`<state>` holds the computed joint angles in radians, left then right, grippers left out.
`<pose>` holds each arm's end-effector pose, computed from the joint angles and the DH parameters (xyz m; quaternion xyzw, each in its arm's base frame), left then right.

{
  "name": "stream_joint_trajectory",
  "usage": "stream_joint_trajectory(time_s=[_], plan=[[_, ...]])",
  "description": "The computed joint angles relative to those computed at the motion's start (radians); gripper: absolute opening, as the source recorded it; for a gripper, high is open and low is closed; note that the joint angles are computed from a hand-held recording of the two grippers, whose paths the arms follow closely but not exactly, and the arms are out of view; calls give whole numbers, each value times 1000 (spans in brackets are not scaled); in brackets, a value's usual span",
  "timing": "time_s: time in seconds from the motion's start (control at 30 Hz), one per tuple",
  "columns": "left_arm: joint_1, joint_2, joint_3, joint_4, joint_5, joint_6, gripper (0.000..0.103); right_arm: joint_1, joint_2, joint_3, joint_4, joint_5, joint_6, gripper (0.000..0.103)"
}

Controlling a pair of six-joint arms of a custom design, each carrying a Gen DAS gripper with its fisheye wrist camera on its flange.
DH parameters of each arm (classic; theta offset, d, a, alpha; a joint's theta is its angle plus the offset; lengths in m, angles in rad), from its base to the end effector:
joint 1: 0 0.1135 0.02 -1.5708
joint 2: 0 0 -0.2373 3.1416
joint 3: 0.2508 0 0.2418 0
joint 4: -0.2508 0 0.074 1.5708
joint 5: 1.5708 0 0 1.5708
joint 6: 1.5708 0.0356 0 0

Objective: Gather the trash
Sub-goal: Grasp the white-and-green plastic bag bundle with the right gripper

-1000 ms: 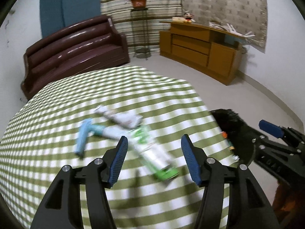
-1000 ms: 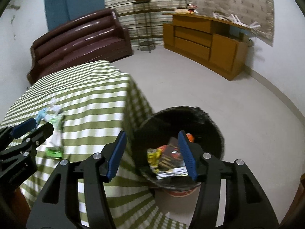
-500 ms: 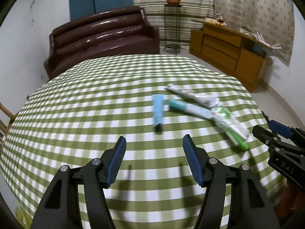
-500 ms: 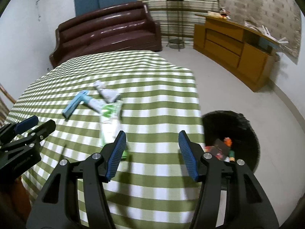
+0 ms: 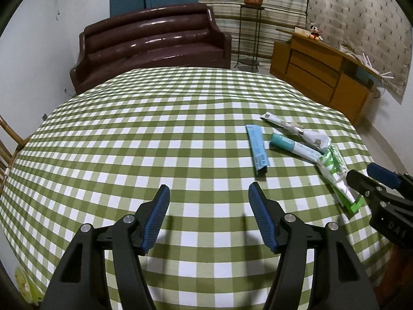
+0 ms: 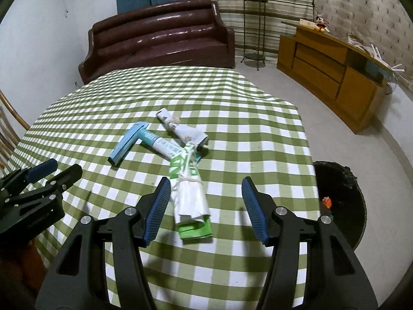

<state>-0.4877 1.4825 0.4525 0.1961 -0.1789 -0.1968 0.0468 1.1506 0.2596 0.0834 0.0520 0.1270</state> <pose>0.2189 -0.1089 0.0992 0.1028 0.9240 -0.0419 0.3659 0.1927 0.0072 0.1066 0.0469 0.9266 0.0083 0.3730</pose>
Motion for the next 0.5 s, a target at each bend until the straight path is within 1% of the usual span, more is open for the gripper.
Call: stream_joint_trajectory(time_s=[0.2,0.3,0.47,0.5], plan=[[12,27,15,7,22,8,62,51,109,42,35,38,10,56],[0,43,33,4,27,7,63,45,166,71,45,29,4,56],[-26,67,65,-1,24,4,64,68,236,88,69,31,12,37],[-29,74,74,-3,26,3,64,65,240,86,71,25,8,32]])
